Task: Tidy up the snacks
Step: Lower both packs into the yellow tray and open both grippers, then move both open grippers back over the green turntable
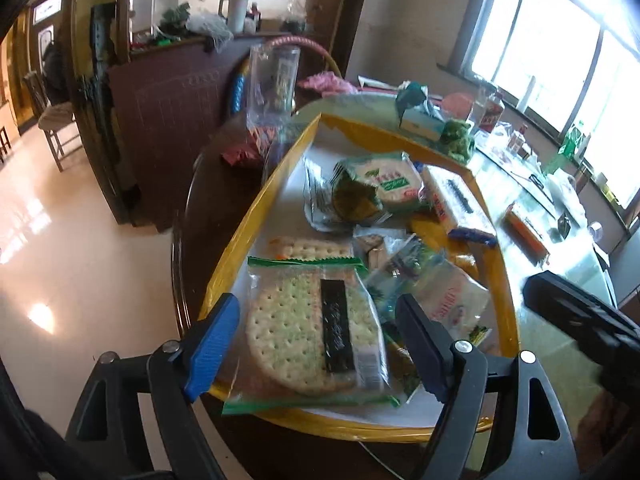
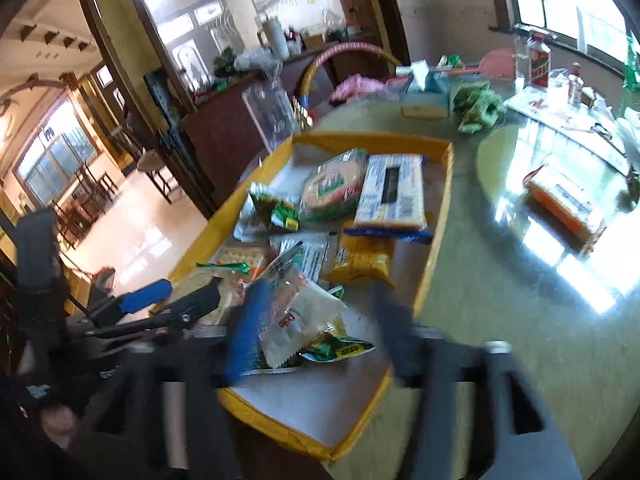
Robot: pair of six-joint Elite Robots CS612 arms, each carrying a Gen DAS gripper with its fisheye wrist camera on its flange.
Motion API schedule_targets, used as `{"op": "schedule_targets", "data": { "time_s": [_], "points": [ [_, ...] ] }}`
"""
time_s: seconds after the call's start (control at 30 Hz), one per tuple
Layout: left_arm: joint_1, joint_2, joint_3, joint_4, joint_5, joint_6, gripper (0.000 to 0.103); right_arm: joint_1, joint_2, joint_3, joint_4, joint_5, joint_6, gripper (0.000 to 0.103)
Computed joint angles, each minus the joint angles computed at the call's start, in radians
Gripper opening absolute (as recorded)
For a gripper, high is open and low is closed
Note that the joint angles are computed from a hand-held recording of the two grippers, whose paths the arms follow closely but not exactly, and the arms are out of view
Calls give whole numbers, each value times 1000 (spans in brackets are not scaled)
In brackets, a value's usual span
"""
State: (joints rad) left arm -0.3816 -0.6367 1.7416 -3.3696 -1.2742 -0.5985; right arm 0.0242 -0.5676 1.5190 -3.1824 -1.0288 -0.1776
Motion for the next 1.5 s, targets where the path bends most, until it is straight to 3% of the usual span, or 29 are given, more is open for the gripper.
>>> {"op": "schedule_targets", "data": {
  "time_s": [0.1,0.2,0.3,0.47,0.6,0.83,0.97,1.17,1.37,1.5],
  "points": [
    [-19,3,19,-98,45,4,86,-23,-15,35,-69,25,15,81],
    [-25,-10,4,-6,10,42,86,-50,-30,60,-93,57,9,86],
    [-47,-16,18,-71,27,38,86,-81,-39,75,-109,65,2,87],
    [-64,-31,2,-98,-112,54,86,-145,-57,81,-69,72,-19,87],
    [-82,-22,-53,-64,-194,64,86,-188,-57,73,-96,4,43,87],
    [-92,50,-249,150,-316,-11,86,-243,-10,-25,-36,-44,165,88],
    [-104,112,-391,287,-292,-56,86,-260,30,-90,-16,-74,225,88],
    [-114,222,-633,508,-261,-116,86,-260,91,-147,-69,-131,284,88],
    [-122,320,-844,696,-182,-181,85,-259,96,-147,-79,-226,306,88],
    [-128,370,-952,798,-124,-216,85,-269,100,-148,-68,-193,318,88]
  ]
}}
